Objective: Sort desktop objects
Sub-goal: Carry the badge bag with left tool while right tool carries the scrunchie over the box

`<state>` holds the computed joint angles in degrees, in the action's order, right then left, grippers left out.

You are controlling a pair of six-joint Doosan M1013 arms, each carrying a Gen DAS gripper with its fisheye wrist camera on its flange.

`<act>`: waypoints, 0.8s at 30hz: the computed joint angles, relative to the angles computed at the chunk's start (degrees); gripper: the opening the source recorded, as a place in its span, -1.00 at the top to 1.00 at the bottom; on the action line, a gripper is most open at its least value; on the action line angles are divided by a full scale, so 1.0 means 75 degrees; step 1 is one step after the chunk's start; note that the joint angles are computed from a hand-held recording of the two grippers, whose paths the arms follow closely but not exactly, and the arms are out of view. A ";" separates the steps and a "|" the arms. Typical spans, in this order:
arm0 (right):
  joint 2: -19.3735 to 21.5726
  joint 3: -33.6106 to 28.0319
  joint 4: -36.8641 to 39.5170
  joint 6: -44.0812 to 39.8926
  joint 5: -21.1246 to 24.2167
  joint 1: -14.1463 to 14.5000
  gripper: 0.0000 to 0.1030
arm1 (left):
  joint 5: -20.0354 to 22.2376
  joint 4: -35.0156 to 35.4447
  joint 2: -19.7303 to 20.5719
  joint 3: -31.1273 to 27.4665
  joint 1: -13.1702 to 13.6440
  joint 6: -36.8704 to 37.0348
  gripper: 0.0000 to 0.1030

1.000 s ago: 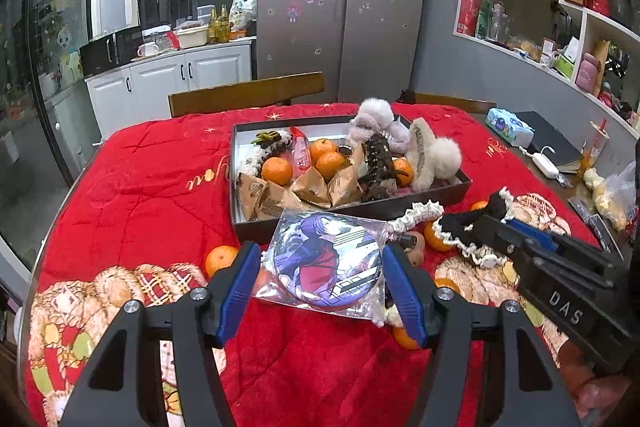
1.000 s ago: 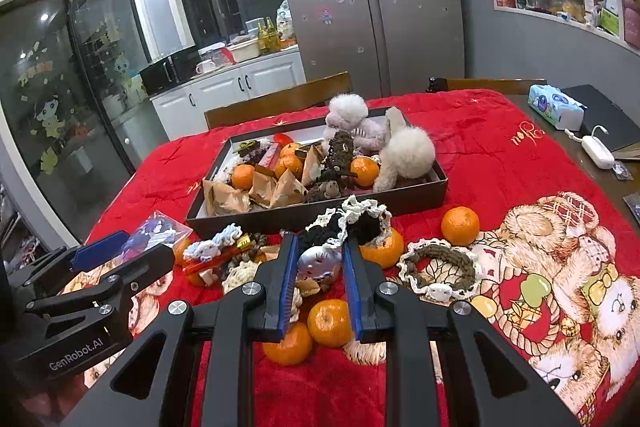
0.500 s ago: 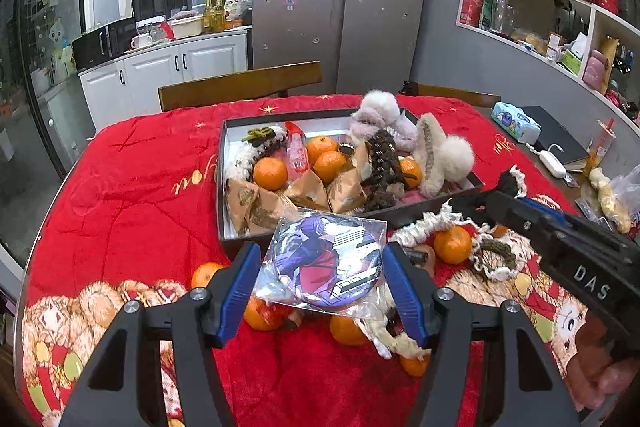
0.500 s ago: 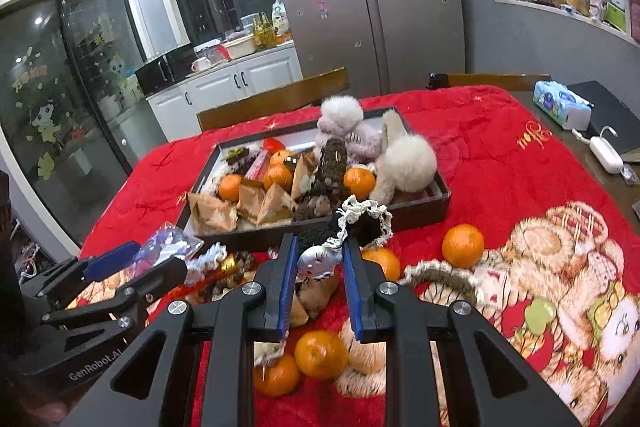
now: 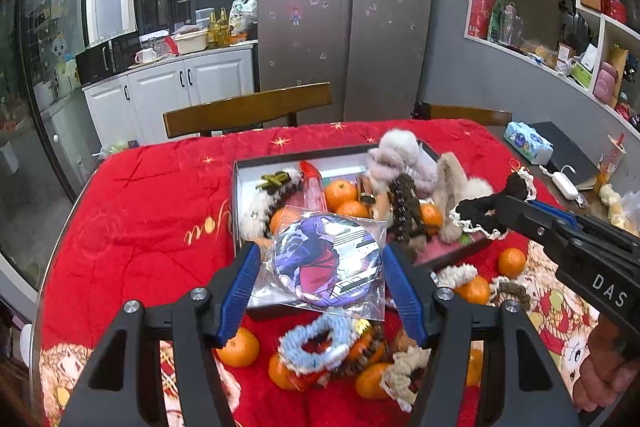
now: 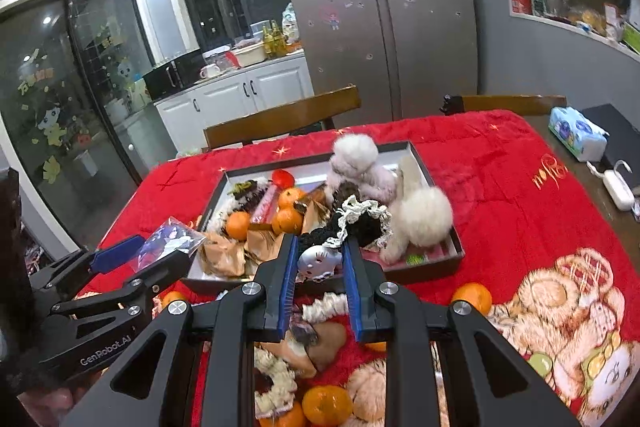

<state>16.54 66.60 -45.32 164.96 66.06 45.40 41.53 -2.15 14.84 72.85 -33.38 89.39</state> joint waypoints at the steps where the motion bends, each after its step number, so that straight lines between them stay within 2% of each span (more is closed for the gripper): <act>1: 0.0028 -0.0062 0.0007 -0.0076 -0.0017 -0.0014 0.59 | 0.0021 0.0069 0.0049 -0.0075 0.0005 -0.0055 -0.27; 9: 0.0200 -0.0436 0.0060 -0.0524 -0.0224 -0.0219 0.59 | 0.0160 0.0268 0.0406 -0.0635 0.0072 -0.0216 -0.27; 24: 0.0340 -0.0418 0.0632 -0.0835 -0.0687 -0.0767 0.58 | 0.0549 0.0253 0.1277 -0.1483 0.0132 -0.0285 -0.27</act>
<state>19.08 63.47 -40.57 158.70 60.91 39.65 45.65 -0.26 24.41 61.73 -32.39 87.25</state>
